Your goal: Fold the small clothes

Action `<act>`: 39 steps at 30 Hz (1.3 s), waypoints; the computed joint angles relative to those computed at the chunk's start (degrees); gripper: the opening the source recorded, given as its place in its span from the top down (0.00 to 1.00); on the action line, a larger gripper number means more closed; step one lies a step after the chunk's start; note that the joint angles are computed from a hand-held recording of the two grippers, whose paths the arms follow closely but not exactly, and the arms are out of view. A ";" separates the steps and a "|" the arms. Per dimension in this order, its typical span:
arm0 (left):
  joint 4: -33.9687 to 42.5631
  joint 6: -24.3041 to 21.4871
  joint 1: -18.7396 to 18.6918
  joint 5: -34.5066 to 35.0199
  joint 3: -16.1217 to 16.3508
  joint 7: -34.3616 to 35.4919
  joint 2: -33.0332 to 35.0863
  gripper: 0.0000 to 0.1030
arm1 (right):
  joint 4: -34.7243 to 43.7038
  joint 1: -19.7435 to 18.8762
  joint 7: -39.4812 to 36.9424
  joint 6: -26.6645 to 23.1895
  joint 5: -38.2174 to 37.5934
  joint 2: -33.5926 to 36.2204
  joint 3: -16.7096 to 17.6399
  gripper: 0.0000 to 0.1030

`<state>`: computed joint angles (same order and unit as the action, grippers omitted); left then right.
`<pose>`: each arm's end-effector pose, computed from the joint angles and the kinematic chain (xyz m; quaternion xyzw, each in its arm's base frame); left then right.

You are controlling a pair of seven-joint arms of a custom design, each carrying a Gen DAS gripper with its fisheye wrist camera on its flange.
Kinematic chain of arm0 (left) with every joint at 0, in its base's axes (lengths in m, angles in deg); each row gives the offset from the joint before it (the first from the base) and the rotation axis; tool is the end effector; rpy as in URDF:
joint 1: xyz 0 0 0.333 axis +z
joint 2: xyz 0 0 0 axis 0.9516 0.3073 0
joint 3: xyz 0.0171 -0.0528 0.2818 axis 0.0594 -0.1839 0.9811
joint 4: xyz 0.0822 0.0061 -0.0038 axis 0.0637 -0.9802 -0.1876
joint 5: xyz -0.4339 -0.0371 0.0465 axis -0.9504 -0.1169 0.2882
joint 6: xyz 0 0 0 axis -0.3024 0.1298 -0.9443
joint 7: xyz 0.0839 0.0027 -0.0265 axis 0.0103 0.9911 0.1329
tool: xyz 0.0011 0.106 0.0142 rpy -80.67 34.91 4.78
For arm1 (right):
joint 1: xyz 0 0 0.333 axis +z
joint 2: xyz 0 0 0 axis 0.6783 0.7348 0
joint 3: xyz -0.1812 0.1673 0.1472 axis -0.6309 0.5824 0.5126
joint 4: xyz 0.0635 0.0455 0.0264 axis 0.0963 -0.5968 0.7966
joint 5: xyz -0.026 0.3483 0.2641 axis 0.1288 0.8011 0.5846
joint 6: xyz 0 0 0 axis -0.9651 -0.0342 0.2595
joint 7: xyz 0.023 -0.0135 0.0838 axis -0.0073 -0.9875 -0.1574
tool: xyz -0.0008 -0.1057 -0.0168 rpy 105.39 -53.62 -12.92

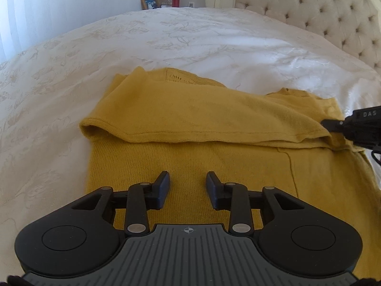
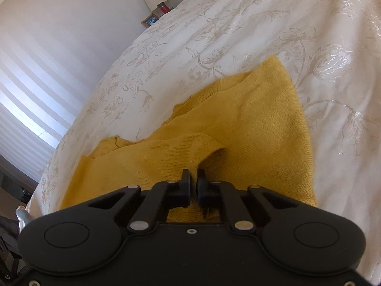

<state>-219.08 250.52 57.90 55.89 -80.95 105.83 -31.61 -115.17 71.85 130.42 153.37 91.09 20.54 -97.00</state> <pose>0.4967 -0.1390 0.4396 -0.4999 0.7774 -0.3329 0.1869 0.4358 0.0013 0.4221 -0.4251 0.7735 -0.0893 0.4616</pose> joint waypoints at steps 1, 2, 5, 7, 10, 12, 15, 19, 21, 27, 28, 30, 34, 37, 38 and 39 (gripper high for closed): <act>0.12 -0.14 -0.13 -0.02 0.20 0.44 -0.05 0.68 | -0.28 -0.36 -0.16 1.42 -0.25 -0.39 0.58 0.88; 0.09 -0.22 -0.28 -0.15 0.42 0.96 -0.32 0.68 | -0.65 -1.58 -0.08 2.85 -0.99 -0.87 1.90 0.88; -0.12 0.46 -0.80 -0.54 0.81 2.69 -1.10 0.68 | -2.36 -10.22 1.74 8.94 -3.80 -2.78 10.19 0.88; -0.10 0.87 -0.89 -0.41 1.01 3.76 -1.28 0.67 | -2.59 -18.39 4.20 7.66 -4.10 -2.99 17.73 0.88; 0.87 1.56 -0.43 0.29 0.79 4.04 -0.31 0.67 | -2.54 -23.29 7.95 3.93 -5.25 -1.85 20.84 0.88; 1.86 2.75 0.22 1.08 0.20 3.46 0.83 0.67 | -2.27 -18.82 8.58 3.30 -4.91 -0.75 14.94 0.88; 4.02 5.69 -0.66 -0.14 0.96 4.37 3.20 0.67 | -1.74 -19.18 10.22 1.31 -6.62 0.30 14.62 0.86; 7.75 7.97 1.54 2.47 -0.97 1.84 7.67 0.66 | -0.30 -22.43 11.64 -2.49 -9.06 1.28 18.48 0.81; 9.62 7.84 4.28 6.60 -2.86 -2.00 10.20 0.66 | -0.48 -24.24 12.05 -3.86 -10.43 0.87 20.43 0.81; 11.72 6.14 12.01 26.31 -6.31 -18.47 14.42 0.64 | 0.06 -32.45 16.28 -7.12 -16.06 0.57 29.24 0.47; 11.53 6.08 11.41 25.83 -5.57 -17.46 14.14 0.63 | 0.10 -34.12 17.49 -7.37 -17.41 0.44 30.87 0.47; 11.13 6.19 12.58 30.66 -6.20 -20.72 13.73 0.56 | 0.51 -38.13 20.45 -9.25 -20.74 -0.14 34.92 0.47; 11.74 4.79 10.56 25.93 -4.10 -18.68 13.96 0.53 | 0.08 -39.92 24.29 -8.22 -24.32 -0.53 35.92 0.45; 11.87 5.01 10.51 25.36 -4.06 -18.92 14.27 0.52 | -1.00 -42.09 26.79 -3.27 -27.23 -1.38 37.40 0.45; 11.68 5.43 10.55 25.56 -4.18 -19.31 14.29 0.52 | -1.41 -41.51 26.66 -1.23 -27.47 -1.21 36.46 0.45; 11.49 5.80 10.40 25.15 -4.08 -19.06 14.30 0.52 | -2.06 -39.96 26.09 2.30 -27.24 -0.68 34.37 0.45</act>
<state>-207.58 256.32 68.30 81.04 -85.03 86.77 -17.31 -117.23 31.89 156.51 155.67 63.85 19.86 -62.63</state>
